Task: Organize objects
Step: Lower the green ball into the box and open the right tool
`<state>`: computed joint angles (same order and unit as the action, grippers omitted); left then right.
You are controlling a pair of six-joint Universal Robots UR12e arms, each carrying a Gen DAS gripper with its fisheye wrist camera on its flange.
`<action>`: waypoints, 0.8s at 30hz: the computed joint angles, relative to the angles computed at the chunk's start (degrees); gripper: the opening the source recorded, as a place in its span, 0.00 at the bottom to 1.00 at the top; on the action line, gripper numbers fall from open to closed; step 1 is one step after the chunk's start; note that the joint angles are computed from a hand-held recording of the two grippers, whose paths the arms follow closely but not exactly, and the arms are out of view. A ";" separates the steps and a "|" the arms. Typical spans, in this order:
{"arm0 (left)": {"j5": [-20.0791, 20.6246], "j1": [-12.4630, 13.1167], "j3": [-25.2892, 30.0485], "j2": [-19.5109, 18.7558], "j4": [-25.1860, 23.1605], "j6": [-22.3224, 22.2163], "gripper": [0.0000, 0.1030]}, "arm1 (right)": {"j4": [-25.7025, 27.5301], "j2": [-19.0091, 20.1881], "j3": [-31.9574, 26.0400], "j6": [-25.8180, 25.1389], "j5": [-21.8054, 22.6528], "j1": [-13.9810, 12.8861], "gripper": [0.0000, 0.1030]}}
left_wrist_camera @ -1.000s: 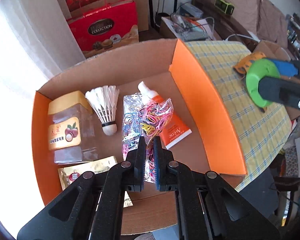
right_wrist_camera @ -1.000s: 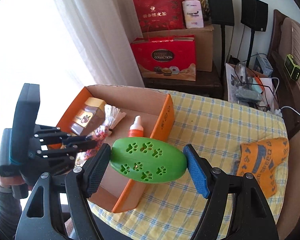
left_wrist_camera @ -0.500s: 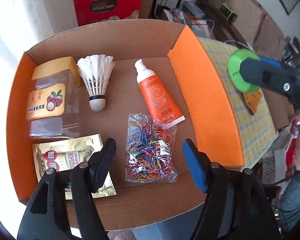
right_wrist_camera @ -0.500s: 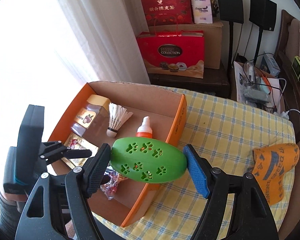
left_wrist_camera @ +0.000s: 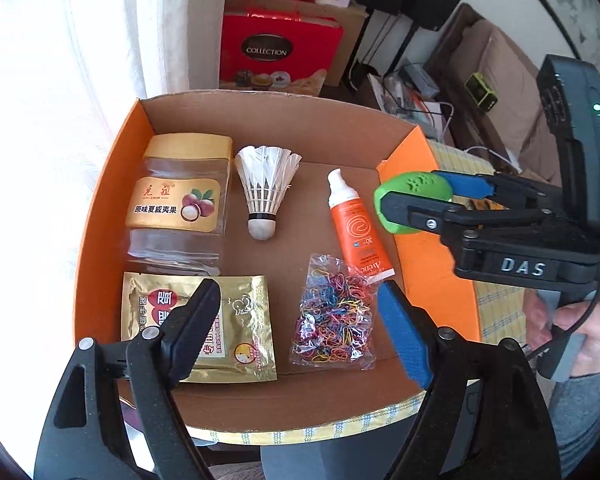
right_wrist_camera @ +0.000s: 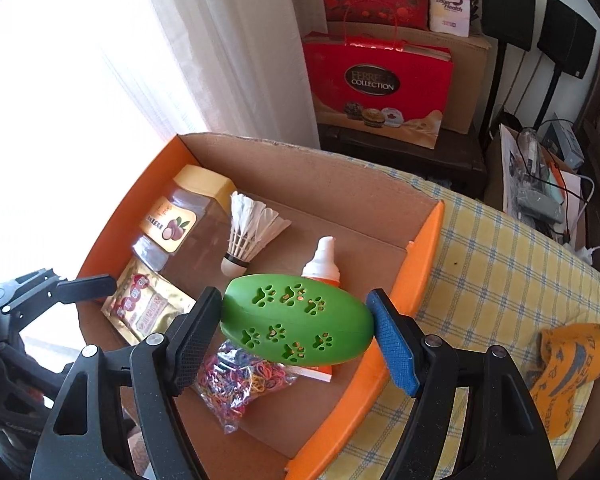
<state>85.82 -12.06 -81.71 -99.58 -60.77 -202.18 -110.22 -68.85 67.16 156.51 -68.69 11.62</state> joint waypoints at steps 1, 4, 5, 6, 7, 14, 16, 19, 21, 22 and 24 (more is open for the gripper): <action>0.07 0.01 -0.12 0.02 -0.14 -0.03 0.77 | 0.14 0.45 -0.42 -0.14 -0.81 0.43 0.74; 0.77 -0.12 -0.17 -0.15 -0.80 0.29 0.77 | 0.72 1.48 -1.46 -0.38 -2.25 1.26 0.74; 1.14 -0.17 -0.30 -0.13 -0.75 0.33 0.77 | 0.91 1.75 -1.72 -0.47 -2.55 1.50 0.74; 1.68 -0.24 -0.38 -0.11 -0.78 0.42 0.77 | 1.11 2.05 -1.99 -0.62 -2.94 1.77 0.74; 2.07 -0.27 -0.48 -0.05 -0.79 0.50 0.77 | 1.26 2.32 -2.22 -0.78 -3.29 2.03 0.74; 0.87 0.56 -1.65 0.44 -0.26 -0.70 0.77 | 2.27 3.80 -3.25 -2.07 -4.82 3.31 0.75; 0.29 0.71 -1.91 0.50 0.02 -1.01 0.81 | 1.30 3.70 -2.80 -1.37 -4.71 3.17 0.79; -0.55 0.73 -2.05 0.42 0.43 -1.06 0.81 | 1.11 3.43 -2.56 -1.08 -2.11 2.44 0.80; -0.65 0.63 -1.92 0.29 0.65 -1.35 0.81 | 0.22 2.92 -2.10 -0.32 -2.42 2.10 0.80; -0.69 0.56 -1.97 0.36 0.95 -1.54 0.81 | -0.31 2.58 -1.78 -0.48 -2.33 1.91 0.80; -0.97 0.45 -1.96 0.33 1.71 -1.71 0.81 | -1.48 1.76 -0.95 -0.75 -1.89 1.40 0.80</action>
<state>84.85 -11.61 -83.66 -99.25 -59.06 -203.89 -111.70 -67.09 66.21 155.76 -70.58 13.02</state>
